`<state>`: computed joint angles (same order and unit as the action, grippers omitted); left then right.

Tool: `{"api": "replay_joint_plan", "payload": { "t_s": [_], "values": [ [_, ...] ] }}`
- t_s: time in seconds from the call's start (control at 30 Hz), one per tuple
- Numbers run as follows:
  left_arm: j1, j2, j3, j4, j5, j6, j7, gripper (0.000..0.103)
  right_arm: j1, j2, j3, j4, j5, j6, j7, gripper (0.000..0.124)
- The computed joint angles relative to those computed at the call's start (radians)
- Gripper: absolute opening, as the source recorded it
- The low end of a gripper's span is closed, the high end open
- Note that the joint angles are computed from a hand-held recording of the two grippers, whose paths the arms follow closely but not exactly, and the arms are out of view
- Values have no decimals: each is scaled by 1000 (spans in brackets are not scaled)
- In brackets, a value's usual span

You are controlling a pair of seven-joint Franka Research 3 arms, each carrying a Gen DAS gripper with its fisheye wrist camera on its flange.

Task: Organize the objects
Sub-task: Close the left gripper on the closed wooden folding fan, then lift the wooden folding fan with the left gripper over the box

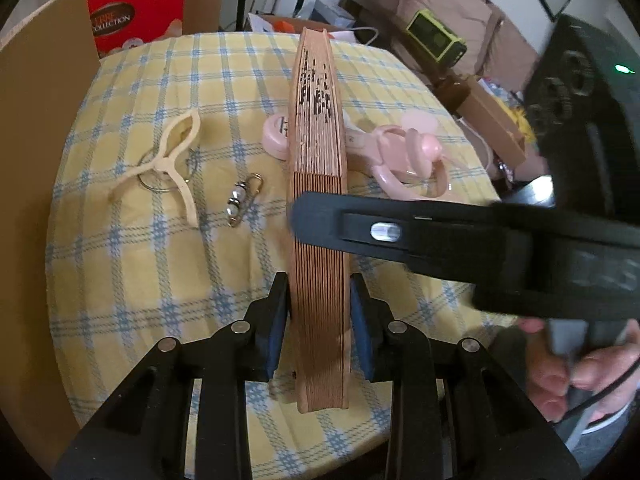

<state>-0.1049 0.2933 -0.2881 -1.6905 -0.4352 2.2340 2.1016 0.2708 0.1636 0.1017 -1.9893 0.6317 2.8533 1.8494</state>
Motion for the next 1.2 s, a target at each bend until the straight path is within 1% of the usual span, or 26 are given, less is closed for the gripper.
{"api": "replay_joint_plan", "payload": {
  "t_s": [0.03, 0.1, 0.17, 0.27, 0.37, 0.47, 0.5, 0.53, 0.67, 0.8, 1.0, 1.07, 1.17, 1.2],
  "values": [
    [4, 0, -4, -1, -16, -2, 6, 27, -5, 13, 5, 9, 22, -2, -7, 46],
    [8, -2, -5, -6, -31, -1, 10, 27, -20, 33, 20, 21, 82, -6, -43, 37],
    [13, -8, -7, -17, -54, 4, 21, 27, -44, 38, 48, 16, 199, 13, -115, 31],
    [24, -30, -9, -37, -101, 5, 45, 27, -29, 17, 37, -4, 200, 28, -114, 30],
    [27, -79, -4, -72, -146, 33, 86, 28, -12, -5, 26, -16, 170, 38, -105, 30],
    [31, -127, 11, -97, -208, 43, 122, 28, -14, -22, 41, -9, 231, 53, -167, 30],
    [32, -141, 17, -101, -229, 40, 132, 28, -9, -27, 40, -4, 233, 57, -171, 30],
    [37, -160, 26, -107, -258, 36, 147, 28, 2, -32, 34, 4, 206, 59, -157, 30],
    [35, -208, 63, -113, -286, 37, 174, 28, 44, -32, 15, 58, 56, 65, -71, 30],
    [49, -237, 104, -101, -308, 13, 184, 28, 62, 5, 27, 152, 3, 54, -60, 30],
    [93, -253, 156, -86, -327, -11, 191, 28, 82, 129, 47, 362, -61, -29, -54, 30],
    [109, -251, 167, -84, -334, -18, 194, 28, 100, 186, 42, 450, -103, -68, -31, 30],
    [139, -226, 182, -55, -337, -57, 188, 29, 123, 276, 38, 577, -157, -124, 4, 30],
    [152, -211, 186, -37, -340, -82, 183, 29, 124, 303, 43, 614, -160, -138, 8, 30]
  ]
}}
